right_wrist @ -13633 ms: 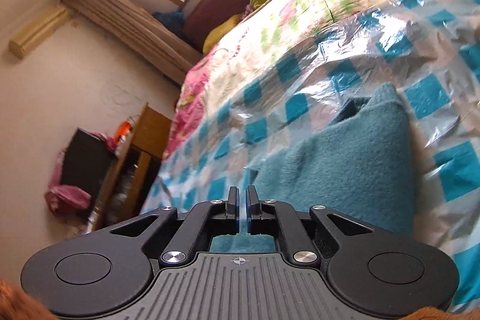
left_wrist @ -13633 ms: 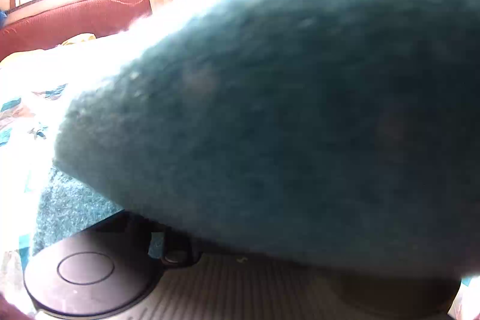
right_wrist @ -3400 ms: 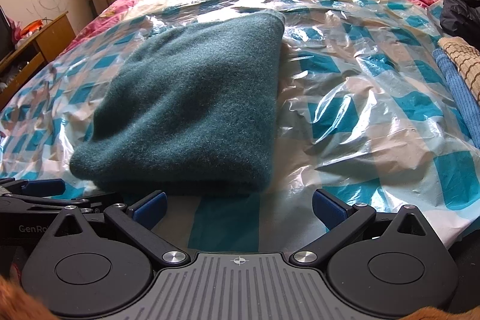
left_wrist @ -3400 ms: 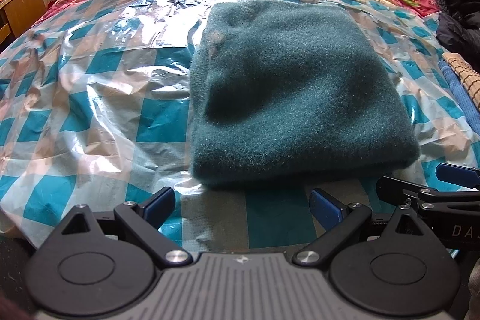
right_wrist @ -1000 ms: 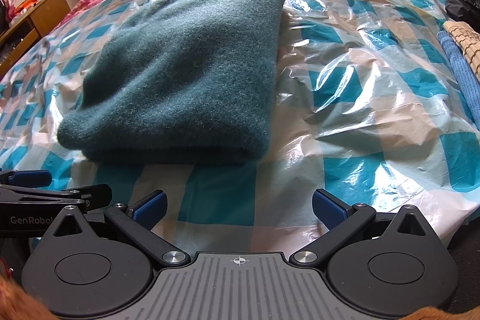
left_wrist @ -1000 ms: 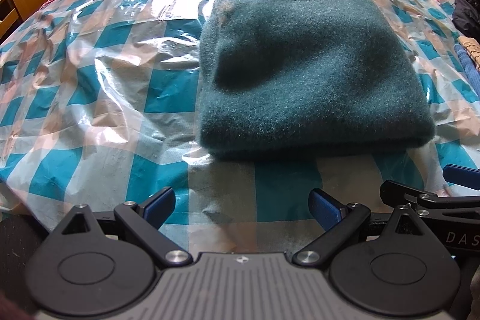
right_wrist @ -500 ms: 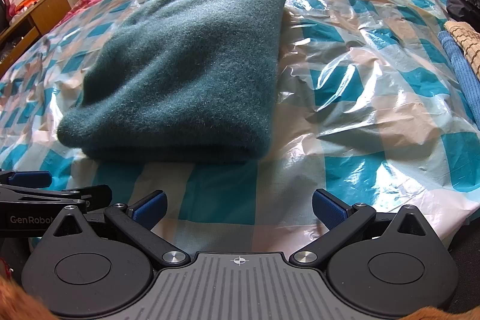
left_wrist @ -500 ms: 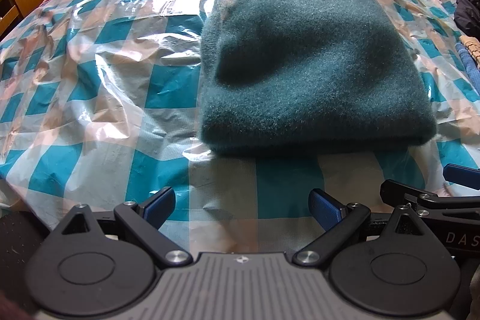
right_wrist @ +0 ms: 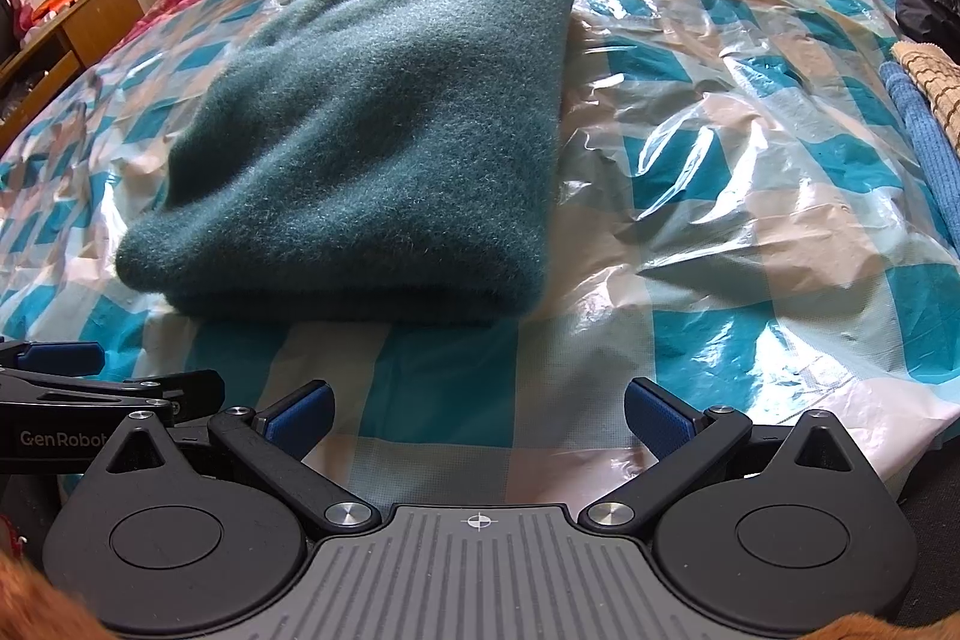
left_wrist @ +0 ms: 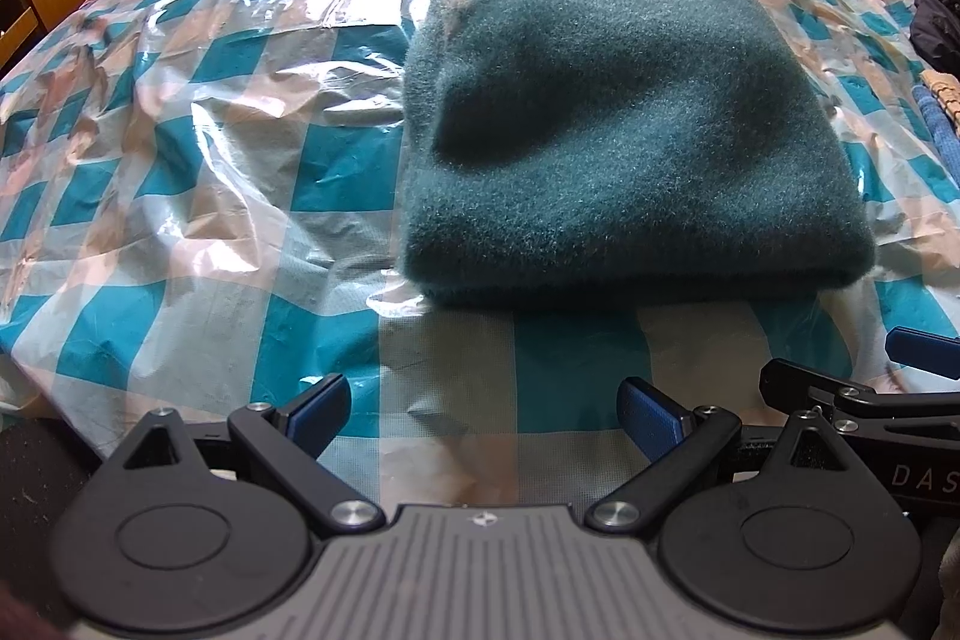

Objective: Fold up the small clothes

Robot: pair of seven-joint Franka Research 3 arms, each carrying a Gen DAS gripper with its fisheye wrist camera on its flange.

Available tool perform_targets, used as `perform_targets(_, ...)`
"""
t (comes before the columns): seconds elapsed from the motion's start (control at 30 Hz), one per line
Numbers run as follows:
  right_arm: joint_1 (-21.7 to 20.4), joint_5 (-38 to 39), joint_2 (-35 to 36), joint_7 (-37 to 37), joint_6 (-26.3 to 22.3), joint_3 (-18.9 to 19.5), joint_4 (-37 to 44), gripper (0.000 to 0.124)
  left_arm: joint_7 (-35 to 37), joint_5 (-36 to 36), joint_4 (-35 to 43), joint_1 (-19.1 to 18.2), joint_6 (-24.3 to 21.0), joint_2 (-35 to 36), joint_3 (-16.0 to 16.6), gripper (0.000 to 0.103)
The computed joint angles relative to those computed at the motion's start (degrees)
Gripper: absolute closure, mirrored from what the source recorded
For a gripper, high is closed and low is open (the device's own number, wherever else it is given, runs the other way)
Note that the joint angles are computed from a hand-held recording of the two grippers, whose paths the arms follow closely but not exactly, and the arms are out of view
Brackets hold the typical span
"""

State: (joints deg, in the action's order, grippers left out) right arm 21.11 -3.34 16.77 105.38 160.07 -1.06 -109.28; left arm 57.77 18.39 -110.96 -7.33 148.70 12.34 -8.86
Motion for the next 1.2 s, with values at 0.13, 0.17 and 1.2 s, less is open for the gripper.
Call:
perform_targets(0.13, 0.01, 0.04, 0.06, -0.06, 0.0, -0.01, 0.06, 0.021, -0.06, 0.02, -0.16, 0.0, 0.08, -0.07, 0.03, 0.003)
perform_targets(0.17, 0.04, 0.01, 0.05, -0.03, 0.0, -0.03, 0.04, 0.021, -0.01, 0.02, -0.07, 0.0, 0.04, -0.01, 0.03, 0.003)
perform_targets(1.2, -0.26, 1.06, -0.01, -2.05, -0.33, 0.35, 0.07, 0.021, -1.19, 0.93, -0.55, -0.19, -0.32, -0.38, 0.13, 0.003)
